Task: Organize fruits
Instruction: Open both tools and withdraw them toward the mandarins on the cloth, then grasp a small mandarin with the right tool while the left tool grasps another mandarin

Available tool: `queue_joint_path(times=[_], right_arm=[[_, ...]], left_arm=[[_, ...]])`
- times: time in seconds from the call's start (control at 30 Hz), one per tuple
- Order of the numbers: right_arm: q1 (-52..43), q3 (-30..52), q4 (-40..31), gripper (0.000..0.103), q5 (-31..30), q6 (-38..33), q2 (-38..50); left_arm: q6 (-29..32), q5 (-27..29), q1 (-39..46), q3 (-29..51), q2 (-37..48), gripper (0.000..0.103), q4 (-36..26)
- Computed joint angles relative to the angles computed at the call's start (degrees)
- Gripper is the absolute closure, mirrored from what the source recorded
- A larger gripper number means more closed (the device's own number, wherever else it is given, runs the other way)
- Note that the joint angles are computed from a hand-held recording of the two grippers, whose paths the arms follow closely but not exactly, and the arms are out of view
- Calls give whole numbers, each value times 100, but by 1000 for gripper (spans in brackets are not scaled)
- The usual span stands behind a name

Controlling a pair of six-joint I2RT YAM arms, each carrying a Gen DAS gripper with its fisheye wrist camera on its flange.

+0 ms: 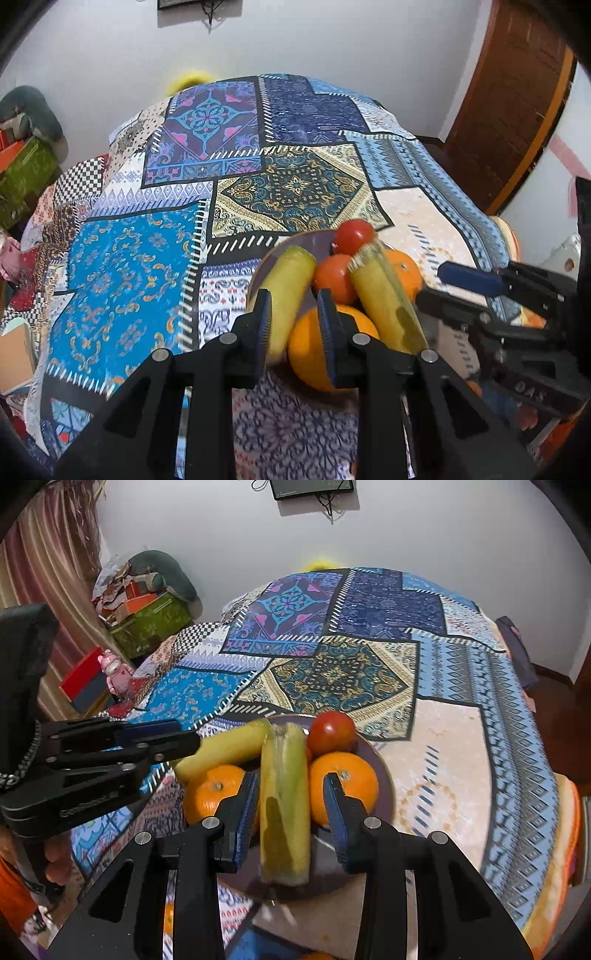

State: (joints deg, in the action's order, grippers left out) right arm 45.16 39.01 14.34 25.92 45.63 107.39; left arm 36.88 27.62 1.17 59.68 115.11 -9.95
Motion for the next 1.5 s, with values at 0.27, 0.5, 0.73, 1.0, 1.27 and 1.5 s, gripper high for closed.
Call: queue_joint_path(times=[0.27,0.5,0.73,1.0,1.27,1.5], right_arm=[[710,-536,-443,64,508,747,-630],[1389,-829,-443,62,732,1647,-577],[1919,-773,-752,62,974,2397,-196],[2089,-1129,-464,62,765,2811,35],[2194,-1138,-97,62,614,2853,334],[1901,-1076,275,62,362,2430,558]], left_arm=[[486,438,545,-947,-992,56,-240],[899,598,1007,-1397,-1401,56,-622],[1153,493,1266,-1863,-1491,54,-602],[1477,176,1450,-2258,-1155,51,-143],[1615,65,1394,-2381,-822,51,53],[1560,52,1047,-2412,-643,56,156]])
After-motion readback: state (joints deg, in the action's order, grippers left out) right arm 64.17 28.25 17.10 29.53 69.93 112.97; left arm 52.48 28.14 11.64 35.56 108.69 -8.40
